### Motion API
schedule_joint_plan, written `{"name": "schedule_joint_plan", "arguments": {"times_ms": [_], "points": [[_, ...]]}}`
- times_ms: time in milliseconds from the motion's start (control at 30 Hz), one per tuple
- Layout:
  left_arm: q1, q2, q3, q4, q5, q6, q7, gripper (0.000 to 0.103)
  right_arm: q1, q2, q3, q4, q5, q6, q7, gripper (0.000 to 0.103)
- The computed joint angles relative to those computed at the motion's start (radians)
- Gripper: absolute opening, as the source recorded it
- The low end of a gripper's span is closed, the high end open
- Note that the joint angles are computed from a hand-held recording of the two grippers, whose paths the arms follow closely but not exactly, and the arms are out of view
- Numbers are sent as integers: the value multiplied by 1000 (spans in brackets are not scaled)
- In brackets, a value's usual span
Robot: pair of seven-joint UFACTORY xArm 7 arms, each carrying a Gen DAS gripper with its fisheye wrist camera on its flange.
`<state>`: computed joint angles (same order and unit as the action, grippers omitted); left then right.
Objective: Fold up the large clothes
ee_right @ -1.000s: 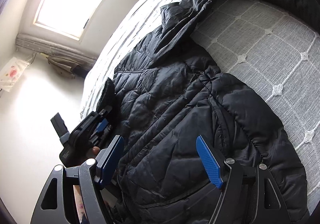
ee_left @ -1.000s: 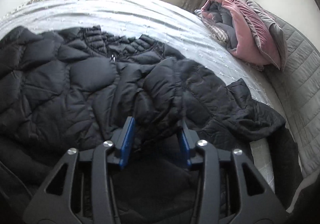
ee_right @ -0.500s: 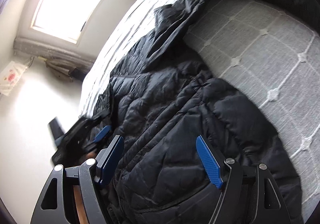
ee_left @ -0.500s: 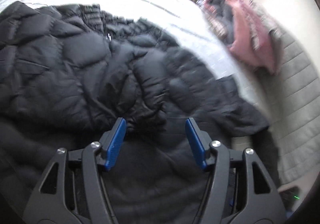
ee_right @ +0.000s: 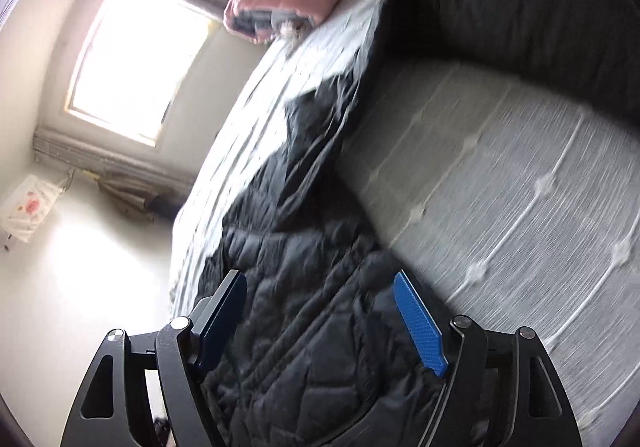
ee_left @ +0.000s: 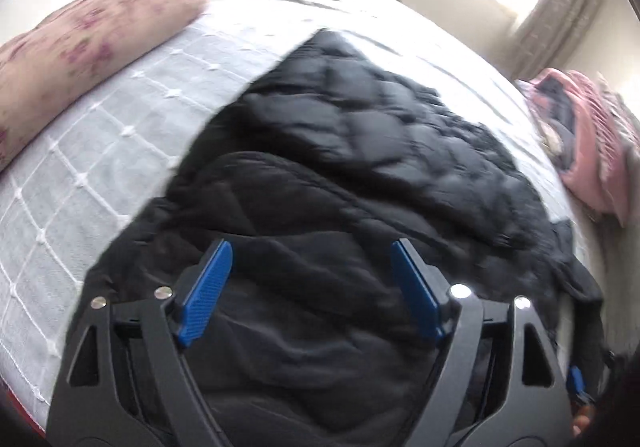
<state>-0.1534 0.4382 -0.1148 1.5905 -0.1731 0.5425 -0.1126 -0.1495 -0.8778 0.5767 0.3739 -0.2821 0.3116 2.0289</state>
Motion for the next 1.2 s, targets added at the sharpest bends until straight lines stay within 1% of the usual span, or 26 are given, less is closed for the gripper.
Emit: {"name": "schedule_joint_plan", "arguments": {"times_ms": [33,100,133,200,233,300,333,400,500,567,633,667,733,767,833,867,900,933,967,1000,1033,1067,1100,1167,1200], "points": [[-7,6,6,-2,16,-15,3,82,-1,-31,-1,-7,-5,36,-2,83],[1,9,-16,-16,16,-49,66,83,4,-67,-21,-24,-20,74,-24,84],[11,11,-34,-18,6,-51,110,84,10,-78,-42,-37,-25,79,-42,84],[39,36,-71,5,-36,-10,206,84,1,-108,-82,-75,-33,47,-63,84],[50,36,-76,4,-57,11,233,84,-6,-125,-95,-93,-32,25,-69,84],[44,48,-61,14,-72,44,235,84,-25,-150,-118,-114,-27,-7,-92,84],[38,55,-52,27,-72,57,231,84,-30,-161,-141,-111,-27,12,-127,84],[27,60,-34,33,-66,51,214,84,-43,-187,-181,-98,-32,76,-202,84],[38,64,-33,56,-82,65,211,84,-113,-200,-236,-104,-46,59,-282,84],[45,79,-29,85,-93,92,196,84,-173,-150,-288,-87,-44,33,-347,84],[59,102,-28,120,-106,126,189,84,-235,-30,-316,-10,-49,60,-426,84],[64,111,-26,135,-111,137,185,84,-260,38,-327,32,-60,54,-467,84],[68,120,-21,146,-111,141,178,84,-291,140,-353,80,-71,1,-524,84],[69,123,-19,152,-109,145,175,84,-295,169,-371,92,-57,3,-537,84],[72,127,-19,157,-109,144,174,84,-334,240,-363,120,-34,10,-500,84],[73,129,-18,160,-107,143,174,84,-359,256,-352,124,-42,10,-479,84],[74,132,-18,164,-107,141,175,84,-401,283,-321,145,-68,19,-448,83],[77,136,-20,168,-109,140,176,84,-417,306,-304,172,-88,48,-428,75],[80,141,-22,175,-112,142,178,84,-418,334,-297,212,-100,115,-416,43],[87,145,-26,182,-120,146,181,84,-400,359,-304,243,-99,169,-416,20],[94,148,-31,189,-130,153,186,84,-369,377,-324,264,-81,203,-417,5],[102,151,-37,193,-143,158,191,84,-363,367,-317,270,-95,212,-378,4],[111,153,-42,198,-157,164,197,84,-368,354,-297,279,-132,228,-341,4],[120,157,-47,205,-177,176,201,84,-381,319,-229,341,-249,332,-308,4],[125,159,-48,210,-187,185,201,84,-386,291,-196,360,-311,369,-292,4]]}}
